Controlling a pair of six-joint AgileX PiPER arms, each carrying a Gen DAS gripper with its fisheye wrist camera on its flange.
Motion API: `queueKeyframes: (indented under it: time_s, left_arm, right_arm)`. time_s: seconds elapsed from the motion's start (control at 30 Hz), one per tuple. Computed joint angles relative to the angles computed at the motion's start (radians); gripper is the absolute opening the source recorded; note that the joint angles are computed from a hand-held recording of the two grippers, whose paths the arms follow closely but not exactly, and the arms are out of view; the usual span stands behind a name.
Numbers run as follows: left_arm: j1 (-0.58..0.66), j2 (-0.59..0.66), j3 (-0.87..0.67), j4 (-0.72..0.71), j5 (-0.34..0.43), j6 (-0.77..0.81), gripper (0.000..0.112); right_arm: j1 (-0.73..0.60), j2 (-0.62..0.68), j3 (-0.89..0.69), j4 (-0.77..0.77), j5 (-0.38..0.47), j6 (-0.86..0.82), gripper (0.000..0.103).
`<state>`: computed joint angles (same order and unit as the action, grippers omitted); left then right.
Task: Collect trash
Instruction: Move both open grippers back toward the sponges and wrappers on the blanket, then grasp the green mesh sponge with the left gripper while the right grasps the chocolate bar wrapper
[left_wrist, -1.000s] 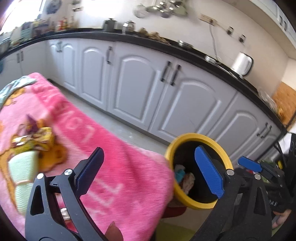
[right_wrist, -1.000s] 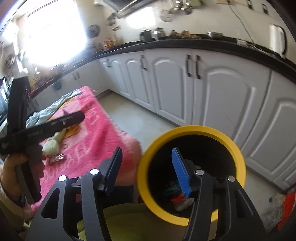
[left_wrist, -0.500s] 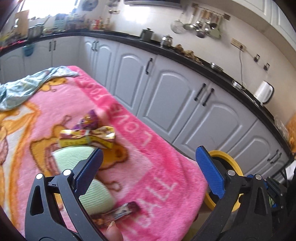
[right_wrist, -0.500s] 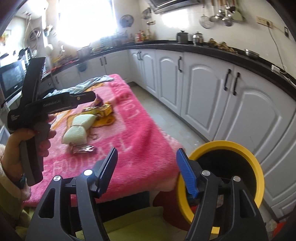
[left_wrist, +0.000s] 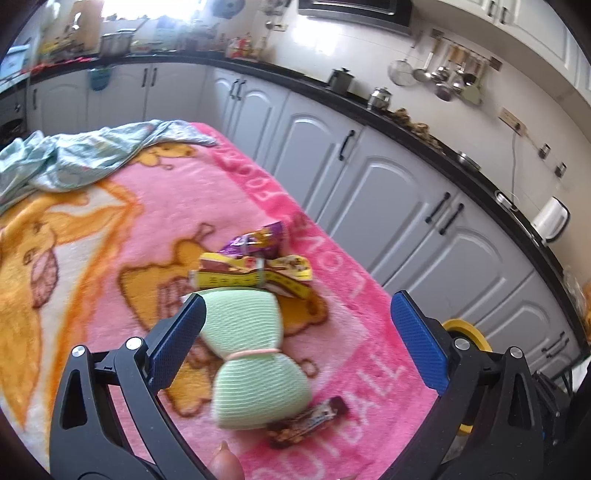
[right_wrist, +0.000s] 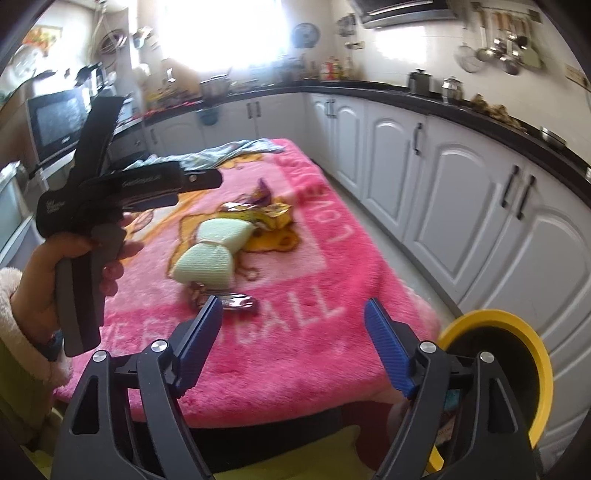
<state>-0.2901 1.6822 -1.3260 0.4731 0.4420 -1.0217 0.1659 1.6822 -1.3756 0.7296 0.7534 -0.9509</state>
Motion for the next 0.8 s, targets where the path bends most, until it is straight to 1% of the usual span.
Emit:
queueKeyframes:
  time_s: [0.13,0.2,0.33,0.37,0.4,0.5,0.57,0.6,0.63,0.73,0.8]
  left_arm:
    - [0.034,-0.004,0.024,-0.051,0.003,0.022,0.092]
    - [0.056,-0.001,0.037,-0.108,-0.008,0.054,0.092]
    - [0.110,0.011,0.067,-0.296,-0.047,0.181,0.092]
    - [0.121,0.015,0.072,-0.336,-0.053,0.207,0.092]
    - [0.139,0.022,0.079,-0.415,-0.062,0.267,0.092]
    - [0.176,0.043,0.097,-0.631,-0.090,0.444,0.092]
    - [0.189,0.060,0.094,-0.710,-0.088,0.504,0.092]
    - [0.197,0.070,0.094,-0.772,-0.088,0.557,0.092]
    - [0.200,0.078,0.092,-0.805,-0.086,0.587,0.092]
    - [0.198,0.097,0.080,-0.828,-0.078,0.609,0.092]
    - [0.196,0.110,0.073,-0.852,-0.076,0.637,0.086]
  right_arm:
    - [0.057,0.027,-0.005,-0.007,-0.022,-0.012,0.076]
    - [0.089,0.050,-0.011,-0.015,-0.033,-0.025,0.076]
    - [0.146,0.113,-0.053,-0.076,-0.034,-0.006,0.076]
    - [0.160,0.138,-0.076,-0.104,-0.020,0.012,0.076]
    - [0.171,0.164,-0.101,-0.126,0.000,0.024,0.076]
    - [0.205,0.218,-0.143,-0.176,0.009,0.035,0.076]
    - [0.229,0.254,-0.177,-0.211,0.014,0.046,0.076]
    - [0.239,0.275,-0.200,-0.225,0.027,0.050,0.076]
    - [0.245,0.290,-0.218,-0.232,0.040,0.049,0.076]
    - [0.275,0.332,-0.268,-0.280,0.050,0.061,0.076]
    - [0.288,0.358,-0.297,-0.288,0.056,0.057,0.075]
